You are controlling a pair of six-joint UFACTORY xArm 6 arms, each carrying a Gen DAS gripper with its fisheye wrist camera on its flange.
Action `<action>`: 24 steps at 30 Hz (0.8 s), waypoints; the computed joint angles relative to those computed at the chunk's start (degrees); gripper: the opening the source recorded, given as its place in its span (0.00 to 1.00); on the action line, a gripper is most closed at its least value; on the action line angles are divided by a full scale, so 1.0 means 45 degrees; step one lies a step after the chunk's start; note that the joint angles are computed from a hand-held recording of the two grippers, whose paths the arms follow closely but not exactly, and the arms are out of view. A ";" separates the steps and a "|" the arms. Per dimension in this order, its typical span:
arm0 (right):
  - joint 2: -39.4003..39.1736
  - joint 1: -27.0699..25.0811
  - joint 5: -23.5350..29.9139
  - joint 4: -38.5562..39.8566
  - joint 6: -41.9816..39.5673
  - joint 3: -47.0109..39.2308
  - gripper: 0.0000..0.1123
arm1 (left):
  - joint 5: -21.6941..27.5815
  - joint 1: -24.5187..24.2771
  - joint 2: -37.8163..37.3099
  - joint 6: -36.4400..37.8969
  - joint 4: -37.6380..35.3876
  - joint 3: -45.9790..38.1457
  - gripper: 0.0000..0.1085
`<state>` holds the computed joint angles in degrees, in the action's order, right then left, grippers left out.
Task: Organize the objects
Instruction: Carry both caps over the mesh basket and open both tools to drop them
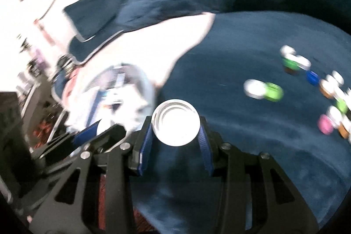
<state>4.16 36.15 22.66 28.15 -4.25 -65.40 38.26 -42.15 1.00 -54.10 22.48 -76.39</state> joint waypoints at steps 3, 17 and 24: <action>0.0708 0.0452 0.0423 0.1264 -0.1379 -0.1064 0.36 | -0.0206 0.0488 -0.0495 0.0176 -0.0484 0.0680 0.28; 0.0587 0.0244 0.0039 0.1097 -0.0350 -0.0821 0.92 | 0.2365 -0.0017 -0.0386 -0.1411 0.1488 -0.0020 0.94; -0.0640 -0.0758 0.0102 -0.1749 0.2281 0.0837 0.92 | 0.2295 -0.0475 0.0266 -0.0958 0.1129 -0.0818 0.94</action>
